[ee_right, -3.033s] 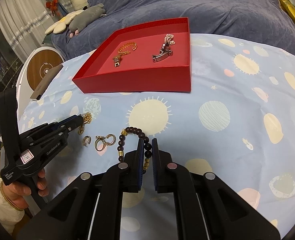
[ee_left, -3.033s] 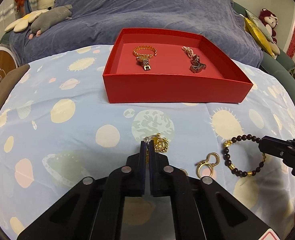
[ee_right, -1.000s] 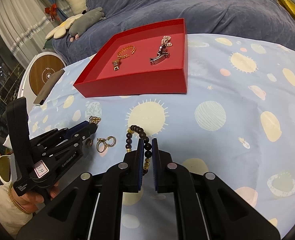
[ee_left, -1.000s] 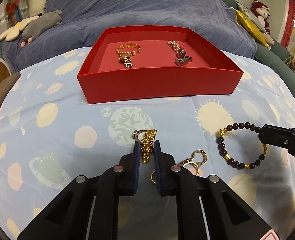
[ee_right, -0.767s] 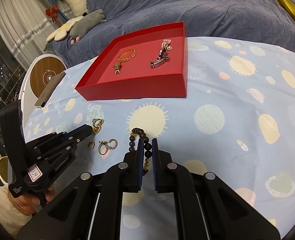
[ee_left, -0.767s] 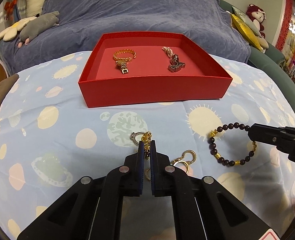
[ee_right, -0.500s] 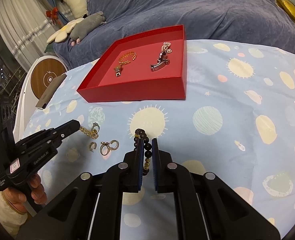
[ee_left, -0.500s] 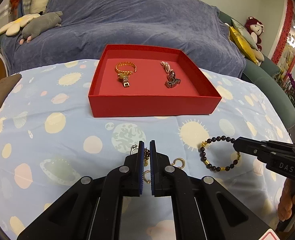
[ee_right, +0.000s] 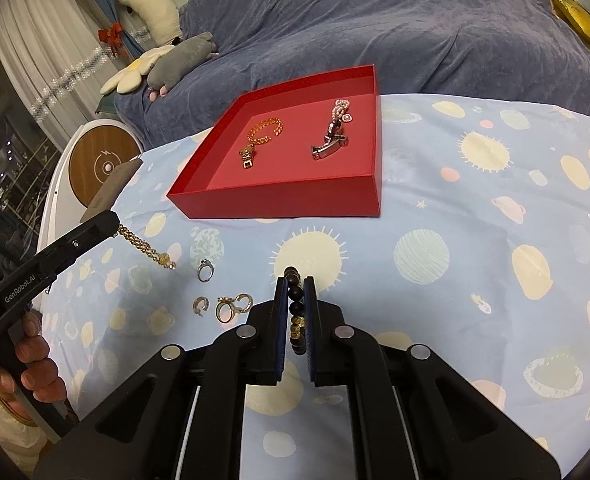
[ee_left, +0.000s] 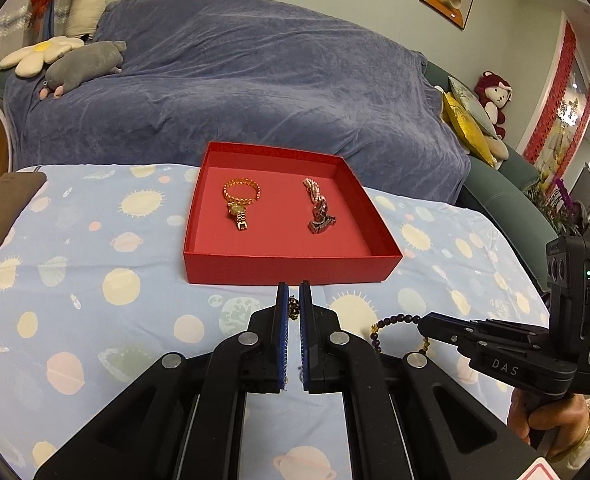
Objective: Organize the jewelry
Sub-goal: 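Carry the gold chain and beaded bracelet into the red box with both grippers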
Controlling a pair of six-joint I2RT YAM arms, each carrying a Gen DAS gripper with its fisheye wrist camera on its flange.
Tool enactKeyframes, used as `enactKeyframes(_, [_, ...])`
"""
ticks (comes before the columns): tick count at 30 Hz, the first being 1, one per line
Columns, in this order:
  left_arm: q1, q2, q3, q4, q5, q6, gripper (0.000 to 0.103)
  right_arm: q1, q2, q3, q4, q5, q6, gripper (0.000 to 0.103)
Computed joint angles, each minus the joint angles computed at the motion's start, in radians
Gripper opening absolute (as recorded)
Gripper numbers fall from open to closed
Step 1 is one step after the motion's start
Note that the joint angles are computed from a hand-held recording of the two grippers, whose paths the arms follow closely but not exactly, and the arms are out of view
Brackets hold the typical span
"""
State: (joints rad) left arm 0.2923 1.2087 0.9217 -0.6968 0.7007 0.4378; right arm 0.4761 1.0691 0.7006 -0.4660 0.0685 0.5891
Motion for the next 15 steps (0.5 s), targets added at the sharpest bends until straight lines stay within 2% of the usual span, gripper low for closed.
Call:
enactKeyframes(8, [-0.004, 0.009, 0.054, -0.012, 0.013, -0.048, 0.003, -0.004, -0.015, 0.042, -0.015, 0.000, 0.000, 0.007])
enactKeyframes(15, [-0.047, 0.046, 0.138, -0.001, 0.010, -0.127, 0.003, -0.004, 0.021, 0.166, -0.037, 0.015, -0.033, 0.007])
